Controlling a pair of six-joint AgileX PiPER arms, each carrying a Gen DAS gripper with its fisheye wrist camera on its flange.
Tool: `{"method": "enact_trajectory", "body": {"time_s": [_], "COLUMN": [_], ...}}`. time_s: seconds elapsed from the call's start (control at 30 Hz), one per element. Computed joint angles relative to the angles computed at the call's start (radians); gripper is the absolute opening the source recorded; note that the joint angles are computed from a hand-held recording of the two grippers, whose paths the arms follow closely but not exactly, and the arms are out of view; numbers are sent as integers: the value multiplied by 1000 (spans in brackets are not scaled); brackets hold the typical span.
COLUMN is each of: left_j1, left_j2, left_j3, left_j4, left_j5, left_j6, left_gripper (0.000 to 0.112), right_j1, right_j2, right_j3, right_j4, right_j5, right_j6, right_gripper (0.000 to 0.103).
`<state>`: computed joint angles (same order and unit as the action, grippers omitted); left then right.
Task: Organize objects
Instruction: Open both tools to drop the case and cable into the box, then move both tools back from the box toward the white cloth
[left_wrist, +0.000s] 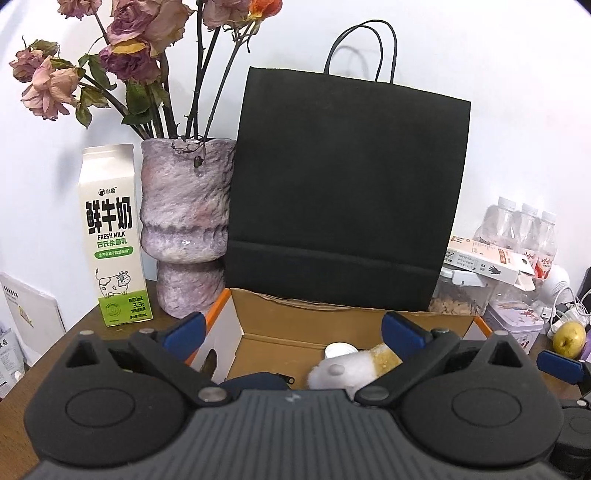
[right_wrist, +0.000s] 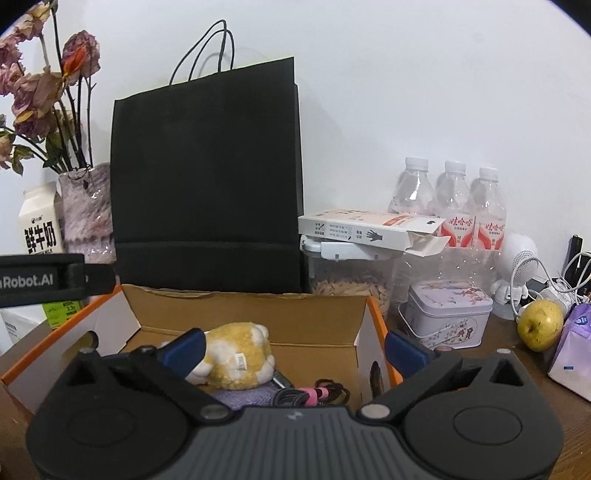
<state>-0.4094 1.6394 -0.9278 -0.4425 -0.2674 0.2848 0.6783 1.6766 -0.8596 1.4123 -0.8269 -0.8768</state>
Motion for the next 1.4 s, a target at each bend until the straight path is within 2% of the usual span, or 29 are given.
{"method": "enact_trajectory", "body": {"time_s": [0.2, 0.6, 0.97, 1.4], "left_j1": [-9, 2, 11, 12], "left_j2": [-30, -118, -250, -442], "left_j3": [33, 120, 259, 452], "left_j4": [15, 41, 155, 234], "left_j5": [-21, -9, -7, -3], "left_j6": [-10, -50, -152, -197], "left_gripper": [103, 103, 103, 103], "right_j1": [17, 99, 258, 470], "right_j2": [-15, -58, -106, -142], "right_j3": [7, 59, 123, 183], "right_j4": [11, 58, 143, 282], "right_j5": [-16, -70, -188, -314], "right_j6": [-7, -16, -33, -12], "right_gripper": [103, 103, 103, 103]}}
